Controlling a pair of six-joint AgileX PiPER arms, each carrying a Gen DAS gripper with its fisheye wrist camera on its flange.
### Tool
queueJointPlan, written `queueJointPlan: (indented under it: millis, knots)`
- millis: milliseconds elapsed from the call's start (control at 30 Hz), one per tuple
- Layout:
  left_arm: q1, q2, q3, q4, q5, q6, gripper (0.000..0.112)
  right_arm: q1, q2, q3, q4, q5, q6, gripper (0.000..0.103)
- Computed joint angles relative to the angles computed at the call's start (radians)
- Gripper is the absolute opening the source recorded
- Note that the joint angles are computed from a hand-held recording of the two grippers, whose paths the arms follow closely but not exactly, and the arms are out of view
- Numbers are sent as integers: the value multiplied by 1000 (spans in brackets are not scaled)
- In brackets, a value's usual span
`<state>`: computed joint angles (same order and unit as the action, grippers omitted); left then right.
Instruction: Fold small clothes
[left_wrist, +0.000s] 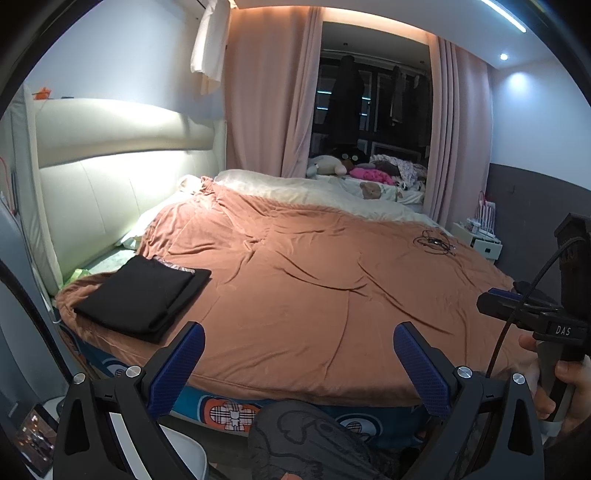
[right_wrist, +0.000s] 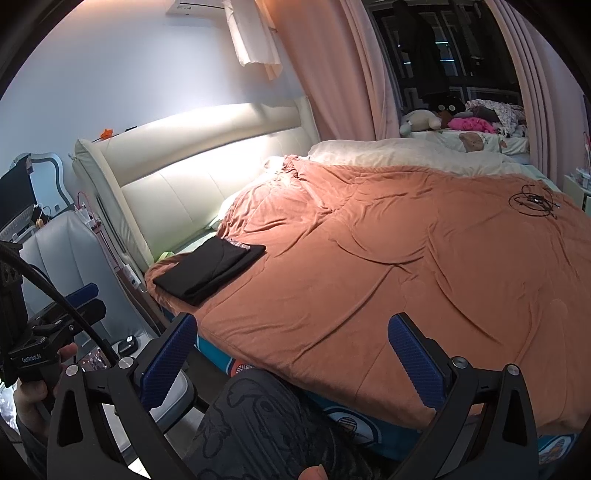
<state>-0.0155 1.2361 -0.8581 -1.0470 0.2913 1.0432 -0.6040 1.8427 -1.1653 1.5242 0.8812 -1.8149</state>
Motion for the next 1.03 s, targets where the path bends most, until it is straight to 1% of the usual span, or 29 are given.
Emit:
queueJointPlan:
  millis: [133, 267, 400, 567, 600, 800, 933, 1033]
  knots:
    - [-10, -1, 3, 15, -9, -13, 103, 0, 3, 7, 7, -2, -10, 103]
    - [-24, -4, 7, 60, -23, -55, 103, 2, -1, 10, 10, -5, -12, 103]
    - [-20, -9, 4, 74, -13, -71, 103, 6, -8, 20, 17, -9, -18, 103]
    - [-19, -23, 17, 41, -20, -29, 103, 15, -19, 32, 18, -19, -25, 103]
    - [-21, -27, 19, 51, -22, -40, 103, 16, -18, 31, 15, -20, -24, 103]
    - [2, -35, 18, 22, 14, -15, 103, 28, -38, 47, 11, -33, -40, 103]
    - [5, -42, 18, 47, 7, -40, 103, 29, -35, 36, 0, -39, -21, 103]
    - [17, -43, 18, 32, 17, -27, 103, 26, -30, 31, -2, -38, -18, 103]
